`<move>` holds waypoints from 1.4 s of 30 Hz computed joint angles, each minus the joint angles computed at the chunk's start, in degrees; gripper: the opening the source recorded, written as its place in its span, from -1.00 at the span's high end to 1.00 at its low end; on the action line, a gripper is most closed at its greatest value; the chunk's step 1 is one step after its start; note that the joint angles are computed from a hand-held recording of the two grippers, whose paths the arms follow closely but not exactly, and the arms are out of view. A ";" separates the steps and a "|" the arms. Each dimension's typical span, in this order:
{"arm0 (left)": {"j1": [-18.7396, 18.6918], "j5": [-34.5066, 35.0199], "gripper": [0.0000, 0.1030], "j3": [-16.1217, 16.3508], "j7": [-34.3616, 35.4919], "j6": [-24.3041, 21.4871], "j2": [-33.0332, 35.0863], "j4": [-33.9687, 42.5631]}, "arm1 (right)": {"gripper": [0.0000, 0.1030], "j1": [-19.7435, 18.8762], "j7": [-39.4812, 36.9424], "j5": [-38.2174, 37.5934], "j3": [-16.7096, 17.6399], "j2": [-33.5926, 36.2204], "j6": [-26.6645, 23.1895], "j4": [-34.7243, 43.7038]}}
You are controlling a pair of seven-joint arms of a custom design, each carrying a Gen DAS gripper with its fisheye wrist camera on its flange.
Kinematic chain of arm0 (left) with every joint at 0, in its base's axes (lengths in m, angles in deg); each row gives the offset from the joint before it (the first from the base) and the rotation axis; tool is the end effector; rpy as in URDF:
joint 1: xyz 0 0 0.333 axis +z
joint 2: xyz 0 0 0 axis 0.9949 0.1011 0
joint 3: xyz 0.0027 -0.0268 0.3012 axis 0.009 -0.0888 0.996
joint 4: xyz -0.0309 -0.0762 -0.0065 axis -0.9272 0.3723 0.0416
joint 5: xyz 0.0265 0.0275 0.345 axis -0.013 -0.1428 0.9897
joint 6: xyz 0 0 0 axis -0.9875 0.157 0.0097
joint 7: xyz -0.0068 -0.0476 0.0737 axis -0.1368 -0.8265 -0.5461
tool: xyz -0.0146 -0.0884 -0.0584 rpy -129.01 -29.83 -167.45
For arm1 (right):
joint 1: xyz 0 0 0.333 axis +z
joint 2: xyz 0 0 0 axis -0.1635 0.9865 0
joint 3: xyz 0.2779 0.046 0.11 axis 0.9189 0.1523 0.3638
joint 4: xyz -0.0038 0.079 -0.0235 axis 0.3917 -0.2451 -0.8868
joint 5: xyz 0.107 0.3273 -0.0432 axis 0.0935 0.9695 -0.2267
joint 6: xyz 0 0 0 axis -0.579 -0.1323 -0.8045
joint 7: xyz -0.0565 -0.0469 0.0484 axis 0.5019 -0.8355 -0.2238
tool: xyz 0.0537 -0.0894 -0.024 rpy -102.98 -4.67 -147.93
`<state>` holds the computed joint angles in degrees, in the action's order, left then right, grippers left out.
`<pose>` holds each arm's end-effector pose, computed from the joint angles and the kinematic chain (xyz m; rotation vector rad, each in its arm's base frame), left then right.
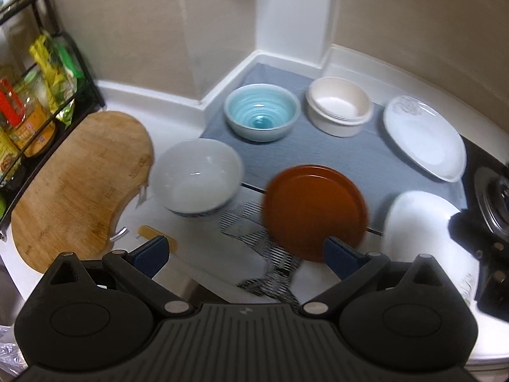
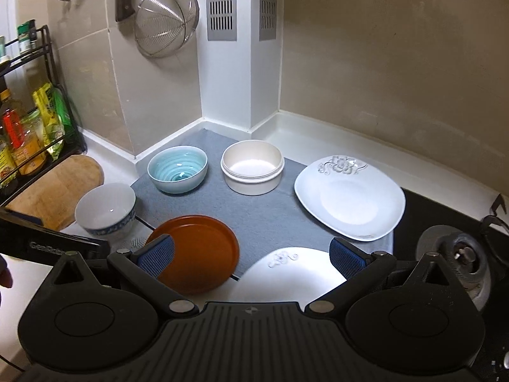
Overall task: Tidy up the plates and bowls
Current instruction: 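Move both grippers toward the rim of the terracotta-orange plate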
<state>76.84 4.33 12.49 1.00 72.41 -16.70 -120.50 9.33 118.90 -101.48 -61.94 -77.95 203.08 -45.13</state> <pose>0.4501 -0.1941 0.5318 -1.9323 1.8832 -0.4461 0.4232 0.2727 0.5297 -1.7745 1.6103 -0.6954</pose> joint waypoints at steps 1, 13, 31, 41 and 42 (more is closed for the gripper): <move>0.26 -0.49 -0.99 0.66 0.91 0.19 0.34 -0.01 | -1.00 0.10 -0.13 0.60 0.07 1.31 -0.40 1.30; 0.97 -28.95 -0.99 8.69 32.43 5.41 4.40 -2.06 | -1.00 4.63 -6.93 13.92 -2.98 18.18 -5.19 17.69; 0.24 -25.99 -0.99 6.50 18.31 -1.46 19.31 9.75 | -0.89 0.08 -38.41 36.57 -1.86 37.02 -14.54 39.52; -1.94 -20.45 -0.99 6.70 14.01 -1.89 23.74 14.43 | -0.80 0.03 -43.85 41.42 -2.76 43.29 -21.54 48.05; -1.95 -20.58 -0.99 6.67 14.15 -2.26 23.91 14.82 | -0.77 0.06 -44.04 41.58 -2.89 43.70 -21.99 48.60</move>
<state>74.90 -16.25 19.15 15.16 70.15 7.21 -105.69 9.39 74.85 -59.90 -64.83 -34.25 181.10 3.47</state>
